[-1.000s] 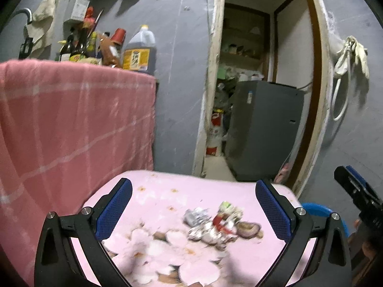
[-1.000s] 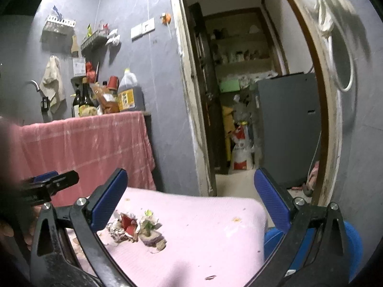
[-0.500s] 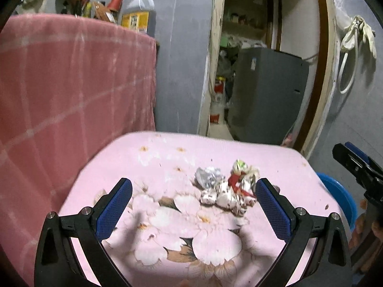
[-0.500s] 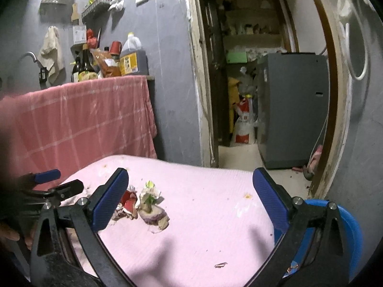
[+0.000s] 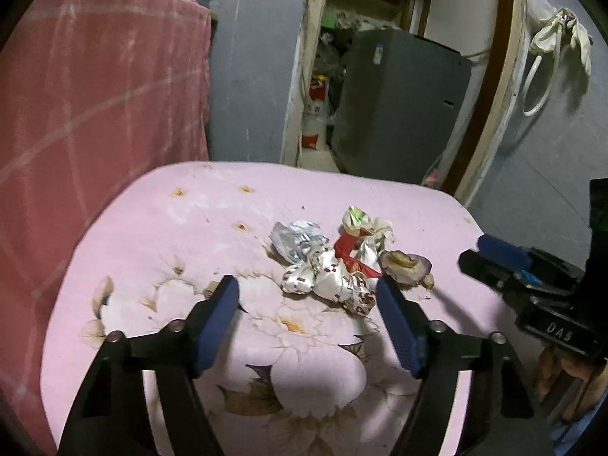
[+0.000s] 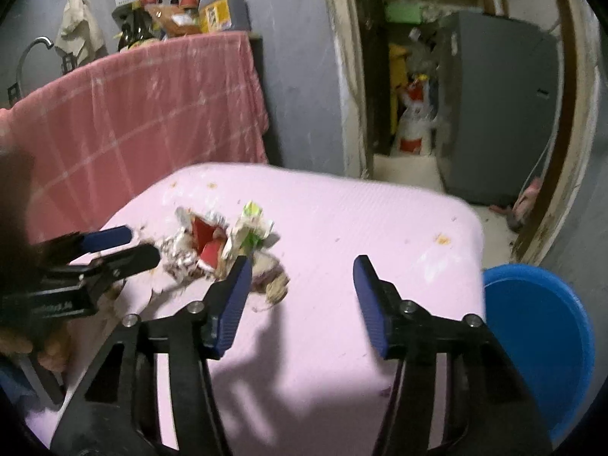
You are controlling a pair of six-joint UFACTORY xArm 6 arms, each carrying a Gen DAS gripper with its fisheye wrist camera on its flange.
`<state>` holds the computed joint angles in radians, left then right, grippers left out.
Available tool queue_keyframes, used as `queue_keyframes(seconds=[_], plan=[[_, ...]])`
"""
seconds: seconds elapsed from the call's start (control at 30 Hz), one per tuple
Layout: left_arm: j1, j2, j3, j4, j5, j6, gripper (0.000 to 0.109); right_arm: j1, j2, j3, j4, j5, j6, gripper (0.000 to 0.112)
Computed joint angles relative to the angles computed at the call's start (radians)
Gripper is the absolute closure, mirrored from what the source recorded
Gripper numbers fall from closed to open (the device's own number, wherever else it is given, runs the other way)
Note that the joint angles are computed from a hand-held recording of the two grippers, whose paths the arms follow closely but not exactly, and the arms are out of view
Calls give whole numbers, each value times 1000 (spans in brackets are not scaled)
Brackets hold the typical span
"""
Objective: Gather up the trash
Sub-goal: 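Grasp the white printed wrapper with the left tool while the right tool grasps a brown peel bit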
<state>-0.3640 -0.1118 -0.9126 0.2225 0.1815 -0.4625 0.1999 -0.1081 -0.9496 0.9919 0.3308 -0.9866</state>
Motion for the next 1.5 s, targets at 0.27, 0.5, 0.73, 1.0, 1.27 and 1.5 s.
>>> queue_keyframes(seconds=[0.27,0.5,0.73,1.0,1.27,1.5], plan=[[-28,50,-73,-292,83,261,60,-18,44,-43,-142,121,96,86],[-21,82,-125,-321,133,282,60,-19,79,-84,-246,176,169,95],[-21,108,-165,-362,178,304,68,-11,103,-115,-308,201,215,95],[-24,114,-175,-385,198,324,83,-4,105,-115,-314,189,220,100],[-31,84,-139,-369,175,291,89,-7,63,-66,-264,149,170,101],[-42,22,-72,-364,145,270,90,-17,3,-4,-232,106,140,101]])
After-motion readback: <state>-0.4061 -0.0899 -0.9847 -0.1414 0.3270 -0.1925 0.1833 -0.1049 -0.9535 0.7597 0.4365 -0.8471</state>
